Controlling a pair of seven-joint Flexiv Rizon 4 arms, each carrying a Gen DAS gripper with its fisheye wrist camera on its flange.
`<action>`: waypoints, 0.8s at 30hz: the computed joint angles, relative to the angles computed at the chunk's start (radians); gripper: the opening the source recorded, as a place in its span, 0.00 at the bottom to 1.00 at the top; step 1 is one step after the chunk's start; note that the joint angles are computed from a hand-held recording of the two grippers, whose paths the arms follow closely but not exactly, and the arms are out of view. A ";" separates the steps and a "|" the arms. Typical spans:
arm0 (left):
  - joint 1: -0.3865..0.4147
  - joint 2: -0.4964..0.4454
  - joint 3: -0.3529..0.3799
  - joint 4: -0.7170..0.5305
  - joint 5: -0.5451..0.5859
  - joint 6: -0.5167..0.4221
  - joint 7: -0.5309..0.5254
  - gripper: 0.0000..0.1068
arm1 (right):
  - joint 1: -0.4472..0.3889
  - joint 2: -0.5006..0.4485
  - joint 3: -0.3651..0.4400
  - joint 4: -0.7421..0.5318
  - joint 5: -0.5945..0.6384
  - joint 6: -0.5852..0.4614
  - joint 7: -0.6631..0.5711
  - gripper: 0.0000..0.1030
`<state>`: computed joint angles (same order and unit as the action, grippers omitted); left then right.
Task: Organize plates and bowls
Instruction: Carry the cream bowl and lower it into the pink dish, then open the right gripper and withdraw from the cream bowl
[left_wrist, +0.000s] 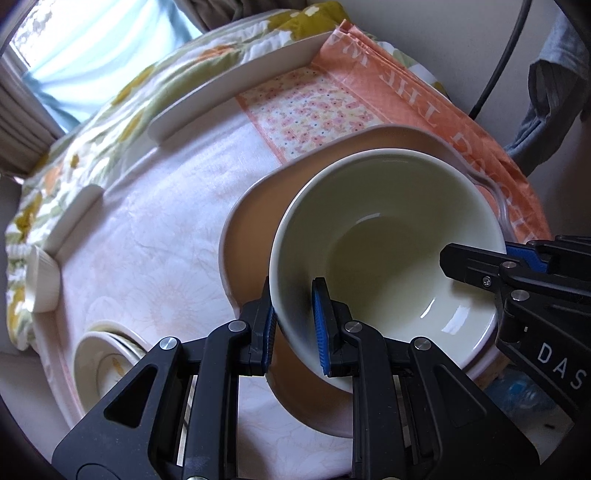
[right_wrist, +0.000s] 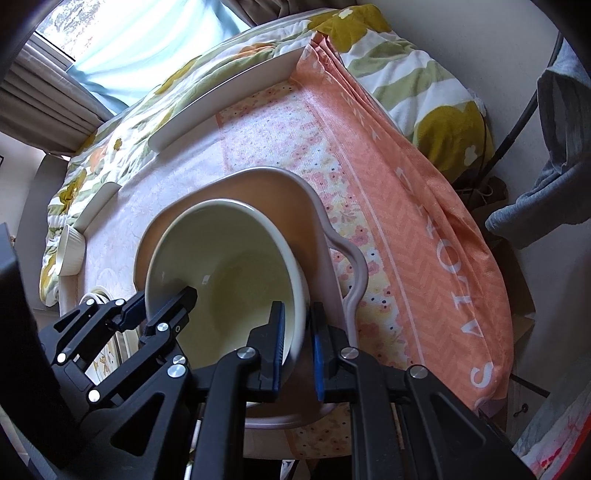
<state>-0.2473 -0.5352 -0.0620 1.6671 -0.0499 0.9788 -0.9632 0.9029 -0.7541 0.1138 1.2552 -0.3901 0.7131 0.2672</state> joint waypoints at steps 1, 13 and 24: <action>0.014 -0.004 -0.015 -0.012 -0.029 -0.042 0.009 0.16 | -0.002 -0.001 0.002 -0.003 0.001 -0.005 -0.007 0.12; 0.100 -0.052 -0.073 -0.131 -0.290 -0.390 0.028 0.24 | -0.019 -0.010 0.019 -0.025 0.029 -0.019 -0.087 0.13; 0.102 -0.024 -0.067 -0.114 -0.282 -0.316 0.072 0.29 | -0.010 -0.008 0.006 -0.043 0.030 -0.053 -0.103 0.13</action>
